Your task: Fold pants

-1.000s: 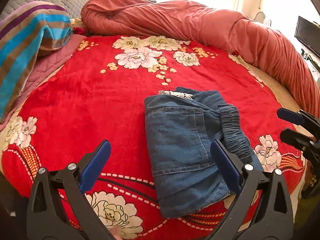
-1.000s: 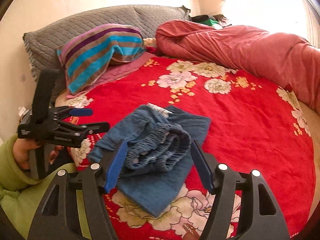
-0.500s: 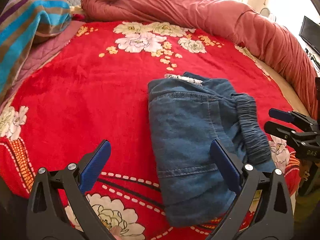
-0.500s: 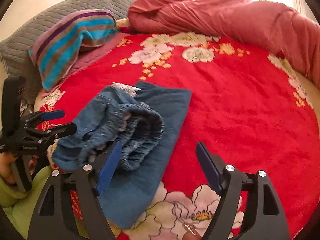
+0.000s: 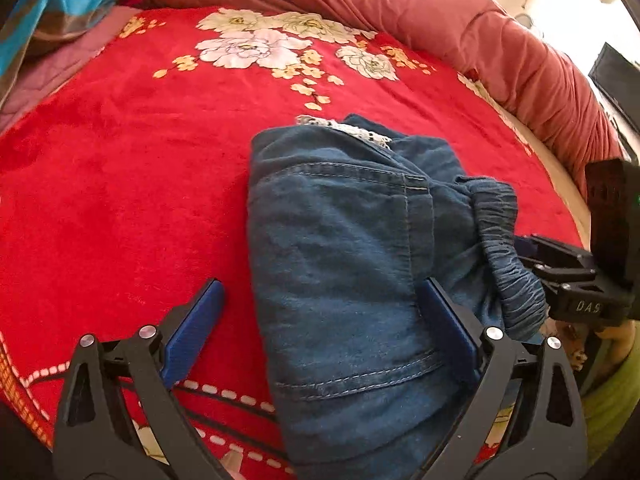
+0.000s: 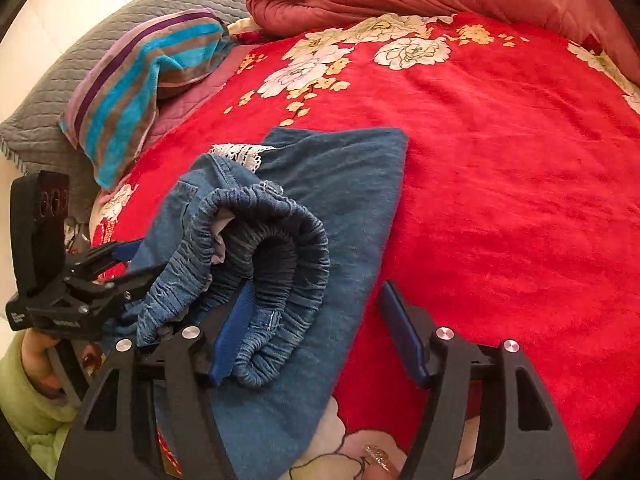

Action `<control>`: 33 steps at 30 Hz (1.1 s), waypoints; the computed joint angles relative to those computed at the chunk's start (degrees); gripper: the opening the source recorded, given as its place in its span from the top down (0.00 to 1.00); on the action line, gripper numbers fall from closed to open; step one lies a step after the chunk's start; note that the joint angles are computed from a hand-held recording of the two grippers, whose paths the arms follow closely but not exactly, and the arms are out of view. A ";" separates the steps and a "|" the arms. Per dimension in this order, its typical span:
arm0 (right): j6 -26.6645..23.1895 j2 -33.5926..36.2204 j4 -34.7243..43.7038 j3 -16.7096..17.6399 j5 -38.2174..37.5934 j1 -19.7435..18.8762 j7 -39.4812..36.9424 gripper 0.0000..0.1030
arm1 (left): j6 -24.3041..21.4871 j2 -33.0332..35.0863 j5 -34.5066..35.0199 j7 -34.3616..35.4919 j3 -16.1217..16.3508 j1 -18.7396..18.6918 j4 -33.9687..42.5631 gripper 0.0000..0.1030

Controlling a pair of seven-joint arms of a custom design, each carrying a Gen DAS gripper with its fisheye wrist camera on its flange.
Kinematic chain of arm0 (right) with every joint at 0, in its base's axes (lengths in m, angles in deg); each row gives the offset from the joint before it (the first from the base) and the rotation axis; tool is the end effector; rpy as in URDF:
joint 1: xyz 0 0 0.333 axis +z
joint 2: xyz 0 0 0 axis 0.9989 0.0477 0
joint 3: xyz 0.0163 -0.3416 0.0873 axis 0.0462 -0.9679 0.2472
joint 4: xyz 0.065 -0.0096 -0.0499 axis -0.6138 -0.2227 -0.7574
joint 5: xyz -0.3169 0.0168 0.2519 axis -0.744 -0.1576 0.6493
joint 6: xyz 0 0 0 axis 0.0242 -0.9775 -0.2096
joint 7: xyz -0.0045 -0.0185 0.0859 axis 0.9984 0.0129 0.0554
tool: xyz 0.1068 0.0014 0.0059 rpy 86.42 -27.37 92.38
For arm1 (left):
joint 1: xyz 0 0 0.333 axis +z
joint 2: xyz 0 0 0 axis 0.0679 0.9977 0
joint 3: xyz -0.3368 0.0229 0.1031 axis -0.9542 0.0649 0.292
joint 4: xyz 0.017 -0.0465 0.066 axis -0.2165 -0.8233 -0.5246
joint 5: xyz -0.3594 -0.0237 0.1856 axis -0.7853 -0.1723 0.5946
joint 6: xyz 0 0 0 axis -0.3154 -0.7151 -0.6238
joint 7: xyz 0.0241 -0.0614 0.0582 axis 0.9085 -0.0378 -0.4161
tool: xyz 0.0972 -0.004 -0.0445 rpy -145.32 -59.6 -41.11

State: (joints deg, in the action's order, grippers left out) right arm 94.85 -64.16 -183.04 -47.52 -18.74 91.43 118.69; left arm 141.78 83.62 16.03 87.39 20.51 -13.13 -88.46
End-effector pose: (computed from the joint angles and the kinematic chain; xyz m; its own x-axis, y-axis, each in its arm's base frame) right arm 0.6464 0.0905 0.4587 0.4245 -0.8101 -0.4045 -0.8269 -0.1647 -0.5377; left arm 0.5715 -0.3223 0.4836 -0.1730 -0.9574 0.2311 -0.8393 0.0206 -0.5432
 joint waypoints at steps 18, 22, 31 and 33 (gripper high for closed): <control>-0.13 0.01 3.82 1.07 6.59 0.71 -10.82 0.78 | 1.26 0.90 0.34 1.29 1.00 -1.12 4.44 0.59; 1.56 1.40 6.54 1.43 5.96 1.36 -10.81 0.78 | 0.97 1.70 3.49 -1.04 1.93 -1.26 6.58 0.59; 6.38 6.08 12.41 3.17 4.00 1.63 -9.41 0.78 | 0.76 4.44 7.10 -4.38 3.37 -0.80 10.12 0.59; 6.82 6.78 12.94 3.42 2.56 1.56 -8.17 0.78 | 0.26 5.11 6.95 -4.32 3.24 -0.60 10.47 0.59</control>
